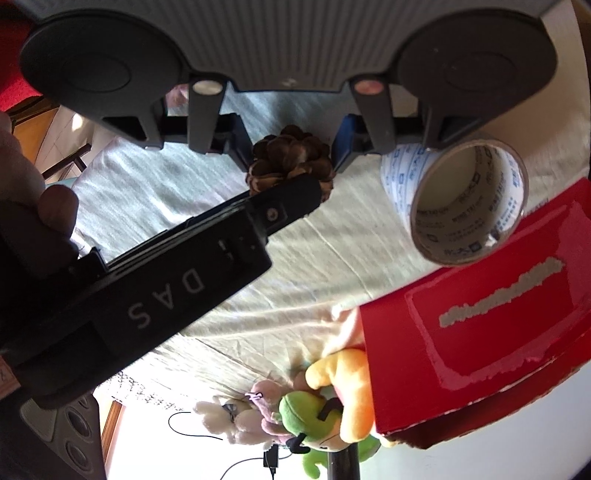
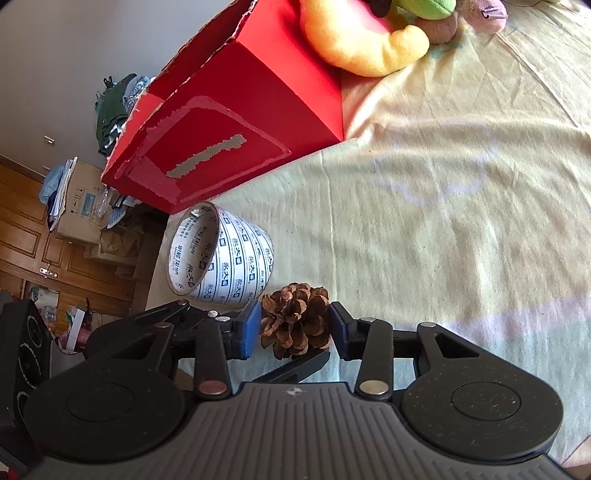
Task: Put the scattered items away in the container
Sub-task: 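Lift the pinecone with the right gripper over the red box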
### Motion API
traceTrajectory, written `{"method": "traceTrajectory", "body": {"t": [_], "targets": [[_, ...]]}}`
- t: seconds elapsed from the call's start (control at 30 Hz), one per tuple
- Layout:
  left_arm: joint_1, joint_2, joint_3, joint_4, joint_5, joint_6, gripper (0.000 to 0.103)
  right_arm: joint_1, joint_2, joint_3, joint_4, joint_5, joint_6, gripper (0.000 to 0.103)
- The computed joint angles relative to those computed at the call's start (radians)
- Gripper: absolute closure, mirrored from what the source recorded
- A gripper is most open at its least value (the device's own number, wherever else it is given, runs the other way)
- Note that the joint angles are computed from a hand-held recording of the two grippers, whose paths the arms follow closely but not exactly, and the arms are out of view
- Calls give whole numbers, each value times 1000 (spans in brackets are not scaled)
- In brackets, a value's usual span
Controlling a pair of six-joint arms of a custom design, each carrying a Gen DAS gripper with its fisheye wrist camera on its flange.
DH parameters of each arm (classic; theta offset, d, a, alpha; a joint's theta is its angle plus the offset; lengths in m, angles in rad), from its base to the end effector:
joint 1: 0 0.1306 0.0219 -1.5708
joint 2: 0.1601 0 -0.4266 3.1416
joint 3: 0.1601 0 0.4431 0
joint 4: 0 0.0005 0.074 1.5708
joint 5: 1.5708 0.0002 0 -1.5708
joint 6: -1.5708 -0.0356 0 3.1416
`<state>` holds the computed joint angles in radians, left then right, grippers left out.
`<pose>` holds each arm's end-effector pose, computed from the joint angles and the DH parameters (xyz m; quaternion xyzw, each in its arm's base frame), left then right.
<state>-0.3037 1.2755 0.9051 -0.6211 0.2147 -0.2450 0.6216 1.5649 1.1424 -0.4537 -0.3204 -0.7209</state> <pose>0.4144 -0.1384 0.3018 0.2876 0.9089 -0.1110 0.2808 0.4493 0.3350 0.2875 -0.0081 0.9298 0.3264 0.1698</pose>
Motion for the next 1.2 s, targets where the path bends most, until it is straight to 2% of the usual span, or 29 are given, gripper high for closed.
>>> {"method": "traceTrajectory", "body": {"t": [0.23,0.33,0.5,0.67,0.8,1.0,1.2], "targets": [[1,1,51,8,12,-13,58,-9,-50,-8,69,66,-16,63],[5,-2,92,36,17,-34,58,-15,-65,26,92,104,-3,63],[40,20,191,80,40,-64,58,-19,-32,142,122,163,72,63],[109,82,308,100,51,-109,58,-22,95,330,124,152,111,63],[176,162,409,67,56,-159,58,-9,235,519,55,141,121,63],[274,313,570,-71,72,-240,58,8,455,814,-120,90,77,64],[318,458,717,-215,55,-288,58,10,636,1068,-295,50,18,65]]}}
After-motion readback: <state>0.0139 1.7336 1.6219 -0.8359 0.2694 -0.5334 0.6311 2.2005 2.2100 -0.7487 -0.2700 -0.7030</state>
